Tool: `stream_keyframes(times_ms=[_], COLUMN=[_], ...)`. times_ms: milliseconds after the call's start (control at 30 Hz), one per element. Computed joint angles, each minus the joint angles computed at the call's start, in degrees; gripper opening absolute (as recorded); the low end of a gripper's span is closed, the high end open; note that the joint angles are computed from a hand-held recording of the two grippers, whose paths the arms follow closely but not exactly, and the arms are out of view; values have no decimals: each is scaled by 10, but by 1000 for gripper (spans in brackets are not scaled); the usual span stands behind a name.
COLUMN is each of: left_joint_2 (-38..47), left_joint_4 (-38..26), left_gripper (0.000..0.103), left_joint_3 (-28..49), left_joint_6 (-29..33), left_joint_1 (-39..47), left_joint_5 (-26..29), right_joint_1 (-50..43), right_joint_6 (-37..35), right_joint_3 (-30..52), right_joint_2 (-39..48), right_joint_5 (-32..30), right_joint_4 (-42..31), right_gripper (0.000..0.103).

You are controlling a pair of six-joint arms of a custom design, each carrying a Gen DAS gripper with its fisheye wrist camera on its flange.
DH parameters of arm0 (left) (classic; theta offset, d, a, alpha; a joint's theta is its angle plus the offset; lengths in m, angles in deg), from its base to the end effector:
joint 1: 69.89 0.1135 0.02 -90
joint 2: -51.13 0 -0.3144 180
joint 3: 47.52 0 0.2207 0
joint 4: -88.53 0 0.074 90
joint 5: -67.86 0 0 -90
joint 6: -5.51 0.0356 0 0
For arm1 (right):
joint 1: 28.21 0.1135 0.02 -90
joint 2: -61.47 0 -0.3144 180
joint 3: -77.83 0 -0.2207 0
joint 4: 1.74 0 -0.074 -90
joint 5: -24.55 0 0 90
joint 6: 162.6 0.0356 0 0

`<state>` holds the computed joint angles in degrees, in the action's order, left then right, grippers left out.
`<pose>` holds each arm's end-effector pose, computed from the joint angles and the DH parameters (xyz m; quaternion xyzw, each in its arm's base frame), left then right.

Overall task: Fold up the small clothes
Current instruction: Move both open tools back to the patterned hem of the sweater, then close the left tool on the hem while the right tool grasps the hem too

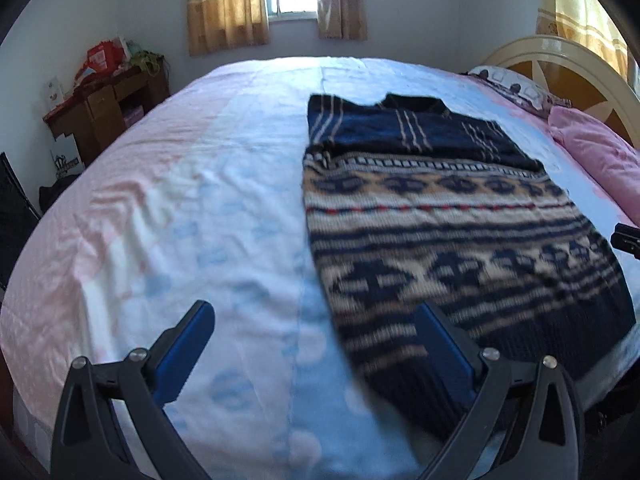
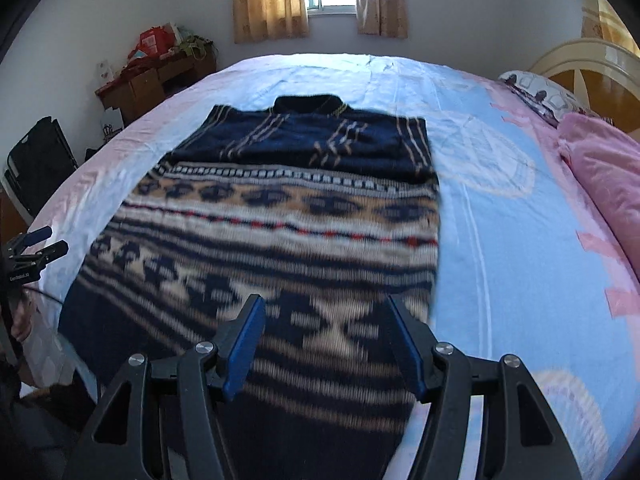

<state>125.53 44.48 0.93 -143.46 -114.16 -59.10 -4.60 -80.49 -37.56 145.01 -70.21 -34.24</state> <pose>0.1359 -0.1026 0.2235 -0.1741 0.9193 0.0647 0.3470 0.2386 0.1075 0.2687 -0.2692 0.9039 0.0840 0.3215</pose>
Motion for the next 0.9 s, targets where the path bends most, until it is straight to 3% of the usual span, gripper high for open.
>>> stream_keyframes(times_ms=[133, 200, 300, 400, 633, 900], left_joint_2=[7, 11, 22, 28, 19, -4], left_joint_4=[2, 17, 53, 77, 154, 197], left_gripper=[99, 93, 76, 67, 58, 44], left_joint_3=[-17, -27, -37, -41, -74, -100], left_joint_6=[-57, -76, -71, -77, -80, -81], left_joint_1=[-55, -76, -79, -91, -94, -104], left_joint_5=[16, 26, 53, 61, 97, 90], right_joint_1=[-15, -27, -52, -73, -101, -145], right_joint_6=[6, 7, 6, 7, 2, -16], right_joint_3=[-50, -74, -100, -120, -152, -166], right_joint_2=[-37, -56, -78, -97, -126, -152], right_joint_5=[-9, -18, -39, -56, -83, -121], right_joint_4=[10, 13, 15, 11, -7, -32], right_gripper=[62, 62, 62, 62, 62, 62])
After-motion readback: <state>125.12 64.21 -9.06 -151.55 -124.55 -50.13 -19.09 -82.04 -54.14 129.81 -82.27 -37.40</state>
